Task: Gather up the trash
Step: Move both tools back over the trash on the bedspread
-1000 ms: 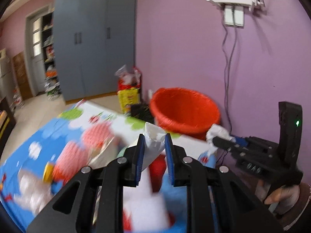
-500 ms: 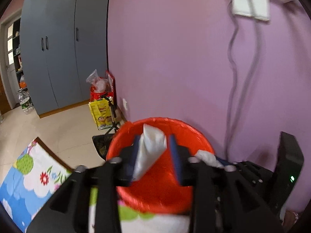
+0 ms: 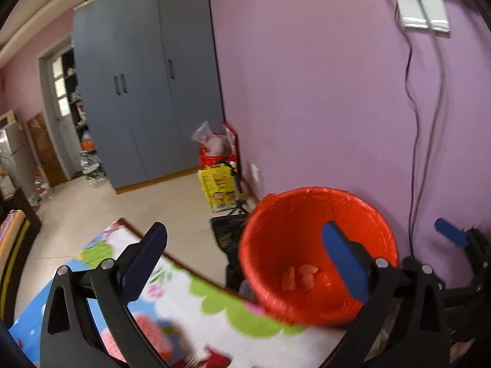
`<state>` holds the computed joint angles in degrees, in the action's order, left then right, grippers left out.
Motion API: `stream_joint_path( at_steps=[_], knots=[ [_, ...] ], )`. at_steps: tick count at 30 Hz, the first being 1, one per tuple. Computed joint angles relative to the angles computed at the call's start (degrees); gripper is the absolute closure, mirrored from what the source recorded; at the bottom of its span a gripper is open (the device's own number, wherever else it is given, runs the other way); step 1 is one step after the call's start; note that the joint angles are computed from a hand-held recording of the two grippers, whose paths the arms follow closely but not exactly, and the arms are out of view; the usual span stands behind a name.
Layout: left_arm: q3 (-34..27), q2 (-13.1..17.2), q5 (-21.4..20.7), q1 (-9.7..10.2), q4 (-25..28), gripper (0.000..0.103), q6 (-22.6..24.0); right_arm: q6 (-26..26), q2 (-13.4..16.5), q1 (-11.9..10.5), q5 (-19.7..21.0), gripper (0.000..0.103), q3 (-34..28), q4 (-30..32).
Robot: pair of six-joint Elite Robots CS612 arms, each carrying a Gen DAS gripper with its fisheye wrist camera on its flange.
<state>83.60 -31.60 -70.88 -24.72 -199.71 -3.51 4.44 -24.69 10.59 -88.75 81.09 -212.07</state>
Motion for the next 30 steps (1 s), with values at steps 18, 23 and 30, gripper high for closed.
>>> stream_joint_path(
  at_steps=[18, 23, 30],
  knots=[
    [35.25, -9.99, 10.27, 0.27, -26.60, 0.005, -7.71, 6.66, -6.85, 7.20, -0.94, 0.018, 14.34, -9.86],
    [38.86, -8.51, 9.65, 1.85, -27.52, 0.005, -5.92, 5.15, -6.49, 9.95, -0.57, 0.018, 13.46, -4.53],
    [37.72, -6.30, 3.87, 3.76, -27.28, 0.007, -1.93, 3.29, -6.29, 11.30, 1.19, 0.018, 13.30, -2.09]
  ],
)
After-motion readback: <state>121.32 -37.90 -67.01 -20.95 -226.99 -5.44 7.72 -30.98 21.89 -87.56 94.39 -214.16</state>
